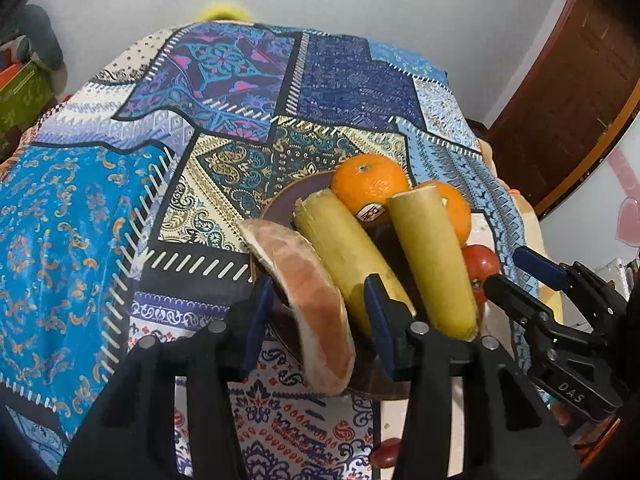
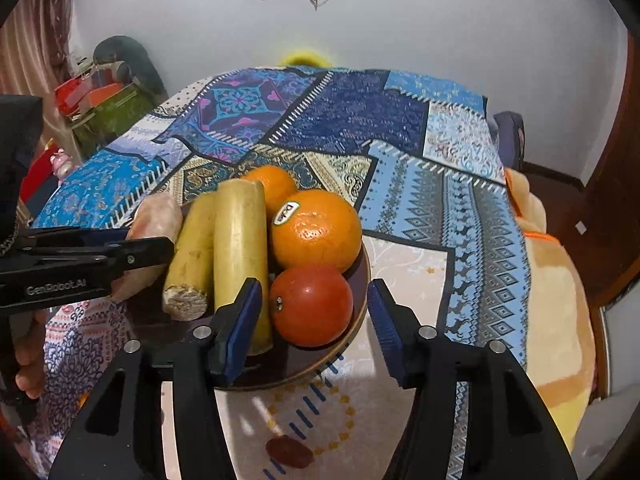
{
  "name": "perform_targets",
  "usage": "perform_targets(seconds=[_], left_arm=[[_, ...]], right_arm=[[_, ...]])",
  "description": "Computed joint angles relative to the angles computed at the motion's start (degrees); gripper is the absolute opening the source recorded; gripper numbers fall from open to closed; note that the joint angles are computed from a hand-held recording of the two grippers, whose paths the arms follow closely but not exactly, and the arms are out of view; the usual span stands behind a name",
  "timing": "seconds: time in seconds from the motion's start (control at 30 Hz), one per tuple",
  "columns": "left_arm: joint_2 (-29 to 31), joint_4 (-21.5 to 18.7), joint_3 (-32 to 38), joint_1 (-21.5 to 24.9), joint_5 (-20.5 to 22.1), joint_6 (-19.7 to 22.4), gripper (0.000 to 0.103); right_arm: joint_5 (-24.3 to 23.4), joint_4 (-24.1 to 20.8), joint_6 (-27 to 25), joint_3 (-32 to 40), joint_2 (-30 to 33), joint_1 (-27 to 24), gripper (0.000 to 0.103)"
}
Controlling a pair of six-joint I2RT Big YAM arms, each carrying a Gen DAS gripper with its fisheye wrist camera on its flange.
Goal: Organize fruits
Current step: 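Open both grippers to set the pomelo segment and red fruit on the plate, then lower both grippers and grasp a small tangerine with each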
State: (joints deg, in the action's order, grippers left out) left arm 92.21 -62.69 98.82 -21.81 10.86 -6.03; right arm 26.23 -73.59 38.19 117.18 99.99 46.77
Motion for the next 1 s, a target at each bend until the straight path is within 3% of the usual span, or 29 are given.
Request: perform_targets(seconds=[0.43, 0.8, 1.0], left_arm=[[-7.5, -0.72, -2.65, -0.85, -2.4, 2.75, 0.055], [-17.89, -3.4, -11.69, -0.35, -3.37, 4.7, 0.059], [-23.45, -4.8, -17.06, -0.02, -3.26, 5.27, 0.059]], right_arm=[[2.86, -1.93, 3.18, -0.3, -3.07, 3.71, 0.052], [5.67, -3.9, 8.47, -1.2, -5.17, 9.47, 0.054], [4.97, -3.07, 12.52, -2.35, -5.63, 12.9, 0.054]])
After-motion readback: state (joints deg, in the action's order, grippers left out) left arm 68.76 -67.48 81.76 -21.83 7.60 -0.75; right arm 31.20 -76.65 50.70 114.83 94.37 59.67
